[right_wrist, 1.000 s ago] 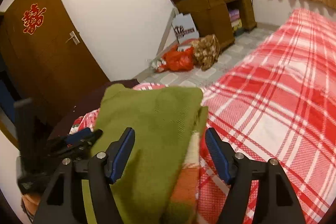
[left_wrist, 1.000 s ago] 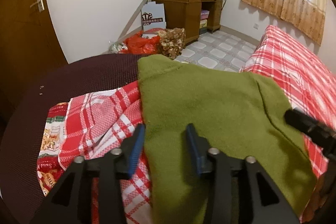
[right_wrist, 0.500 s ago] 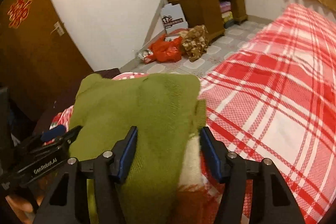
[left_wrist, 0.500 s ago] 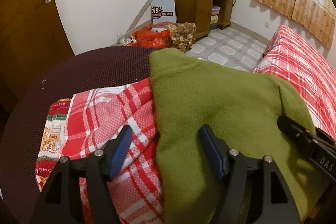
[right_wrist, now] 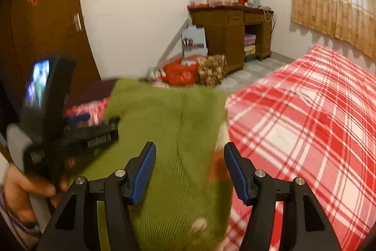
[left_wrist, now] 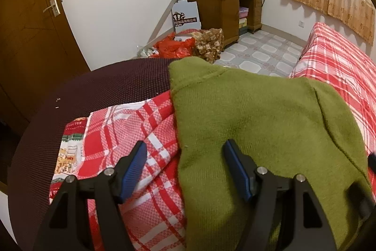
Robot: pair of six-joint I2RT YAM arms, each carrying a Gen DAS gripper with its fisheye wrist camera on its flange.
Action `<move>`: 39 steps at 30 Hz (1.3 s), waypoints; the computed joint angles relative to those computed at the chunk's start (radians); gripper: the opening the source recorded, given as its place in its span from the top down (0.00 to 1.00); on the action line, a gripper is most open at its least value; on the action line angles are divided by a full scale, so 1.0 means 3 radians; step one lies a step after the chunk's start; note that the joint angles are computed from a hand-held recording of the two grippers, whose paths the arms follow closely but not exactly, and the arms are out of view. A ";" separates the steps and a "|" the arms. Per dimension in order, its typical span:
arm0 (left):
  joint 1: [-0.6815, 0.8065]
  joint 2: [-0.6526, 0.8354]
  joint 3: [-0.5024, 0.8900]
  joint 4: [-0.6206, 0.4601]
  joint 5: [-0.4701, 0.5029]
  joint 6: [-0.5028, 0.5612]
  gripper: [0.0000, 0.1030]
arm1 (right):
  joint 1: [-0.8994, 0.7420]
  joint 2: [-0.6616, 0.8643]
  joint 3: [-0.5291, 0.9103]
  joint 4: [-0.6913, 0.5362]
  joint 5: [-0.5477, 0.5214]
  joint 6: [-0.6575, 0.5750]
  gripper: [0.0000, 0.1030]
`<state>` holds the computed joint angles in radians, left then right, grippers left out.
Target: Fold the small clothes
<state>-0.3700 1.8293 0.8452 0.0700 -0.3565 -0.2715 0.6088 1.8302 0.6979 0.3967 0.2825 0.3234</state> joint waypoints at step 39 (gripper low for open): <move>0.0483 -0.0078 -0.0013 0.0609 0.1935 0.0327 0.83 | -0.0947 0.0503 0.0234 0.0667 -0.2133 0.0439 0.66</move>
<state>-0.2252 1.8059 0.8414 0.2527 0.2239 -0.1734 0.3246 1.9812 0.7681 0.5968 -0.3573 0.4552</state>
